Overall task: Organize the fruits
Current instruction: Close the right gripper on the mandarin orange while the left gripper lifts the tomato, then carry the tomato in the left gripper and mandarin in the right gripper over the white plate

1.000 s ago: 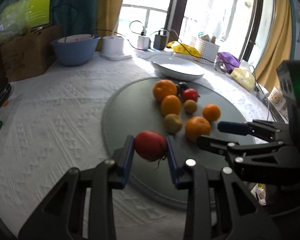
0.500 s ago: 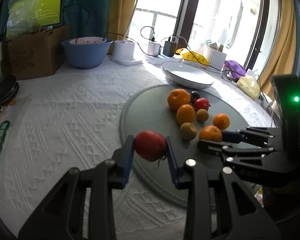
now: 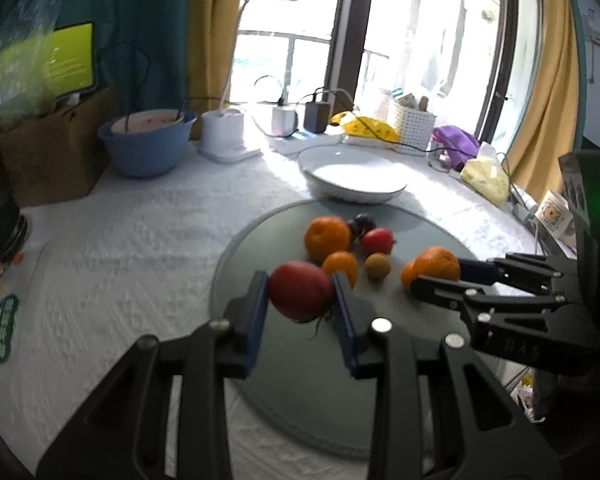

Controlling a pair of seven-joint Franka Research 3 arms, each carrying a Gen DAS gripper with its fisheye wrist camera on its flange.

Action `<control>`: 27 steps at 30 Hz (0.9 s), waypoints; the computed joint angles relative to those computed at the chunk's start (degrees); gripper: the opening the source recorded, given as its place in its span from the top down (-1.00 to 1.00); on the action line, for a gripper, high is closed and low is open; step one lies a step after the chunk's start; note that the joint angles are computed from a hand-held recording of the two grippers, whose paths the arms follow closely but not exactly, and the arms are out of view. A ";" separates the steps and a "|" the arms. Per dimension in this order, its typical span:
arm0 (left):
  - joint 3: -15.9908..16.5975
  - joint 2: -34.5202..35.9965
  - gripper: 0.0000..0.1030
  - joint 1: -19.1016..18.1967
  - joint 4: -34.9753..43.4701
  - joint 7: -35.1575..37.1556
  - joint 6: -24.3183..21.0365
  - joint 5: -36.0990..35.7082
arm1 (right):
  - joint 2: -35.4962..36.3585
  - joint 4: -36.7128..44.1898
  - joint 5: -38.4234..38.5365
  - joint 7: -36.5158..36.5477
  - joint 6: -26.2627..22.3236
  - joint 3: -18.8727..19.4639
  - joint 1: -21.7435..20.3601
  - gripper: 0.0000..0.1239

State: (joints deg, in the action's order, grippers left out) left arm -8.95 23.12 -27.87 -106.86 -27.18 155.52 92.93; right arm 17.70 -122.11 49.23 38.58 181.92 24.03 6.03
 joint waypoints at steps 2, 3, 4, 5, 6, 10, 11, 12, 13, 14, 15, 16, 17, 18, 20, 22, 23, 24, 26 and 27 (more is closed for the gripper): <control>-0.03 0.51 0.36 -0.12 1.28 1.38 -0.11 -0.45 | 0.08 0.54 1.95 -2.07 0.61 2.39 -2.68 0.33; -0.02 0.80 0.36 -0.20 2.04 2.44 -0.14 -0.91 | 0.11 0.85 2.88 -3.15 0.82 3.40 -3.90 0.33; 0.07 1.05 0.36 -0.29 2.78 3.47 -0.06 -1.31 | 0.17 1.20 3.56 -3.92 1.03 3.93 -4.63 0.33; 0.28 1.26 0.36 -0.43 3.44 3.86 0.14 -1.12 | 0.25 1.56 4.37 -4.83 1.30 4.61 -5.48 0.33; 0.40 1.61 0.36 -0.36 4.31 4.85 0.56 -1.59 | 0.43 2.11 5.42 -6.07 1.73 5.64 -6.73 0.33; 1.23 3.01 0.36 -0.71 7.52 8.16 1.38 -3.48 | 1.09 4.03 7.41 -8.56 2.62 6.99 -9.04 0.33; 1.52 3.40 0.36 -0.83 8.42 8.78 1.63 -3.80 | 1.36 4.43 7.64 -8.93 2.90 7.25 -9.41 0.33; 1.85 3.66 0.36 -0.98 8.98 8.93 1.99 -3.87 | 1.70 5.09 7.56 -9.10 3.12 7.23 -9.71 0.33; 2.12 4.06 0.36 -0.98 9.80 9.28 2.58 -4.11 | 1.94 5.51 7.24 -8.92 3.33 7.01 -9.69 0.33; 2.37 4.63 0.36 -0.84 10.82 9.67 3.41 -4.62 | 2.26 5.99 6.91 -8.73 3.61 7.05 -9.91 0.33; 2.65 5.17 0.36 -0.83 11.69 9.96 4.09 -5.18 | 2.67 6.67 6.39 -8.35 3.86 7.04 -10.16 0.33; 2.98 5.67 0.36 -0.76 12.54 10.31 4.91 -5.76 | 2.99 7.10 5.70 -7.82 4.10 7.01 -10.35 0.33; 3.38 6.16 0.36 -0.78 13.43 10.79 5.50 -6.27 | 3.30 7.36 5.01 -7.40 4.43 7.41 -10.86 0.33; 3.76 6.67 0.36 -0.85 14.38 11.73 5.84 -6.96 | 3.65 7.81 4.18 -6.75 4.77 7.45 -11.07 0.33; 4.64 7.56 0.36 -1.17 16.08 13.28 6.43 -7.89 | 4.22 8.63 2.51 -5.55 5.40 7.53 -11.49 0.33; 5.52 8.35 0.36 -1.71 17.60 15.14 6.38 -8.64 | 4.57 9.39 0.54 -4.09 5.44 6.51 -11.02 0.33; 5.87 8.90 0.36 -1.77 18.62 16.48 6.56 -9.22 | 4.83 9.86 -0.41 -3.32 5.44 6.02 -10.75 0.33; 6.21 9.39 0.36 -1.83 19.35 17.44 6.95 -9.81 | 5.09 10.27 -1.41 -2.58 5.61 5.44 -10.34 0.33; 6.58 10.75 0.36 -1.63 21.29 21.18 7.67 -12.24 | 5.60 11.38 -3.52 -0.57 5.28 3.00 -8.47 0.33; 6.78 11.49 0.36 -1.42 22.29 23.09 8.27 -13.73 | 5.79 11.83 -4.49 0.39 4.91 2.04 -7.81 0.33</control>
State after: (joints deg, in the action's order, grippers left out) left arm -2.16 34.62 -29.29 -84.57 -4.09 163.79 79.20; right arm 23.49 -110.28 44.74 38.97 186.83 26.07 -1.78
